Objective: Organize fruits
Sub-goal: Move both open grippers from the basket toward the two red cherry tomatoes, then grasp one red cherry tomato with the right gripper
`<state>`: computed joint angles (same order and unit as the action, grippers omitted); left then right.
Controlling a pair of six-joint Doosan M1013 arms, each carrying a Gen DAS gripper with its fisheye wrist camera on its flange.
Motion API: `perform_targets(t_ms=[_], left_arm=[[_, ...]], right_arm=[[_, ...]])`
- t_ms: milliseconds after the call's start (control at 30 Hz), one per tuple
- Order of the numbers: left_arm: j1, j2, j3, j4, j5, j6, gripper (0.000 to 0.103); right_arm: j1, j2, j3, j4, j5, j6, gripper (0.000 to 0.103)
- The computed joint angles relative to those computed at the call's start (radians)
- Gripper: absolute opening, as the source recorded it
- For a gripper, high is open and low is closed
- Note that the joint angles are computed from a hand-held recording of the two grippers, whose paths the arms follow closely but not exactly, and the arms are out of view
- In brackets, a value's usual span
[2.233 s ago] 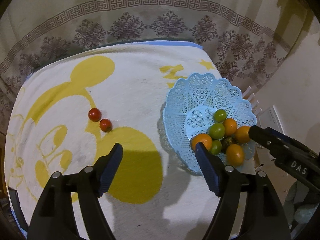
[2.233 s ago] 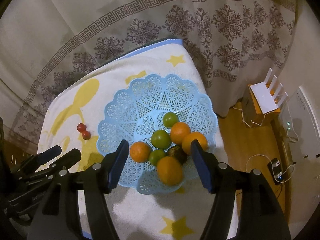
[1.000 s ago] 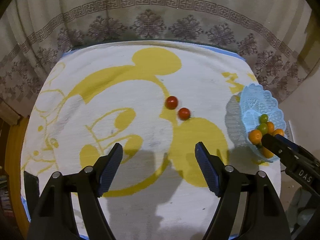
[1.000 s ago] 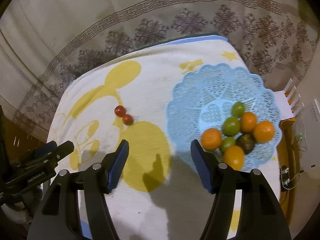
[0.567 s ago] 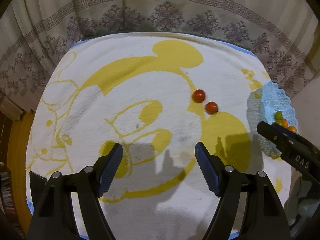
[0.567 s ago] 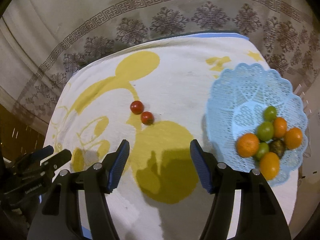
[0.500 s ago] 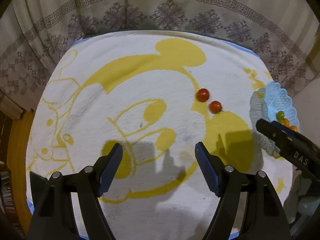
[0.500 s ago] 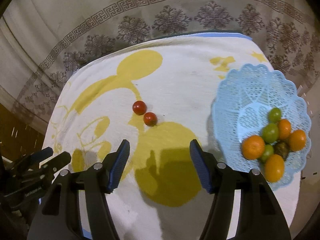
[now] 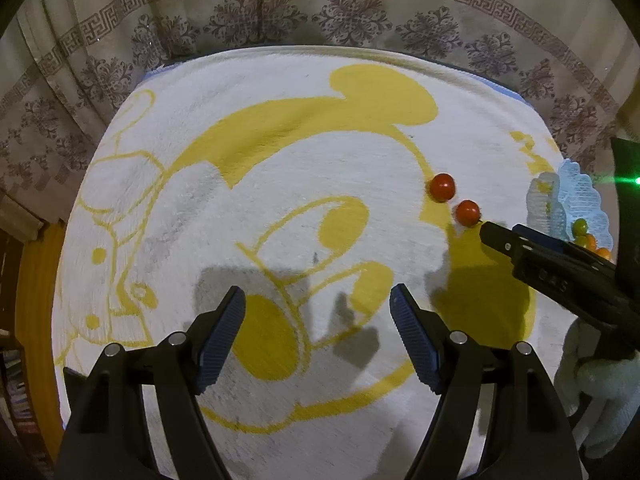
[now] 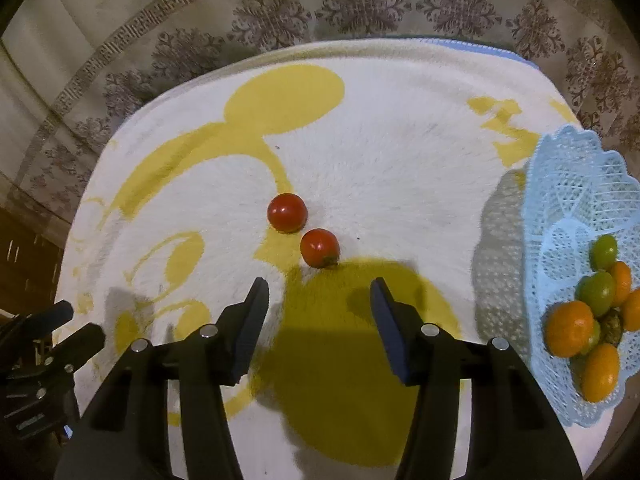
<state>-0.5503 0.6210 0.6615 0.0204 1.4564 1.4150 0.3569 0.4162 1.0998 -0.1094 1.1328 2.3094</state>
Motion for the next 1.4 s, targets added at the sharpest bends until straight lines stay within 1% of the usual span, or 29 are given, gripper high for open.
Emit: perform_targets(t_ms=[333, 400, 433, 533, 600, 633, 667, 733, 800, 900, 1033, 1200, 1333, 1400], left_arm=[[0.015, 0.040, -0.051, -0.012, 0.034, 0.017, 0.074], [0.016, 0.048, -0.064, -0.016, 0.039, 0.021, 0.074], [0.016, 0.053, -0.071, -0.018, 0.042, 0.024, 0.074], [0.016, 0.067, -0.091, -0.022, 0.052, 0.029, 0.074], [0.015, 0.078, -0.107, -0.027, 0.061, 0.034, 0.074], [0.014, 0.081, -0.111, -0.027, 0.063, 0.035, 0.074], [0.013, 0.085, -0.117, -0.028, 0.066, 0.037, 0.074], [0.011, 0.096, -0.134, -0.030, 0.074, 0.042, 0.074], [0.008, 0.107, -0.151, -0.031, 0.079, 0.047, 0.074], [0.003, 0.124, -0.178, -0.033, 0.087, 0.059, 0.074], [-0.005, 0.146, -0.210, -0.041, 0.090, 0.074, 0.074], [-0.016, 0.178, -0.260, -0.052, 0.086, 0.107, 0.074], [-0.027, 0.224, -0.339, -0.061, 0.108, 0.128, 0.074], [-0.032, 0.256, -0.397, -0.063, 0.135, 0.134, 0.074]], right_arm=[[-0.012, 0.066, -0.072, -0.002, 0.047, -0.009, 0.053], [-0.013, 0.073, -0.077, 0.003, 0.054, -0.014, 0.051], [-0.014, 0.076, -0.079, 0.007, 0.057, -0.016, 0.047], [-0.012, 0.084, -0.085, 0.000, 0.064, -0.017, 0.047], [-0.011, 0.086, -0.086, -0.011, 0.066, -0.019, 0.044], [-0.010, 0.086, -0.085, -0.015, 0.067, -0.017, 0.042], [-0.010, 0.085, -0.084, -0.019, 0.068, -0.014, 0.037], [-0.014, 0.077, -0.072, -0.008, 0.055, -0.016, 0.035], [-0.018, 0.069, -0.061, 0.014, 0.038, -0.023, 0.028], [-0.019, 0.061, -0.053, 0.027, 0.036, -0.020, 0.027], [-0.018, 0.030, -0.010, 0.052, 0.016, -0.008, 0.027], [-0.009, -0.005, 0.028, 0.051, 0.001, 0.008, 0.027], [-0.004, -0.028, 0.056, 0.044, 0.000, 0.023, 0.027], [-0.005, -0.036, 0.067, 0.047, 0.005, 0.031, 0.027]])
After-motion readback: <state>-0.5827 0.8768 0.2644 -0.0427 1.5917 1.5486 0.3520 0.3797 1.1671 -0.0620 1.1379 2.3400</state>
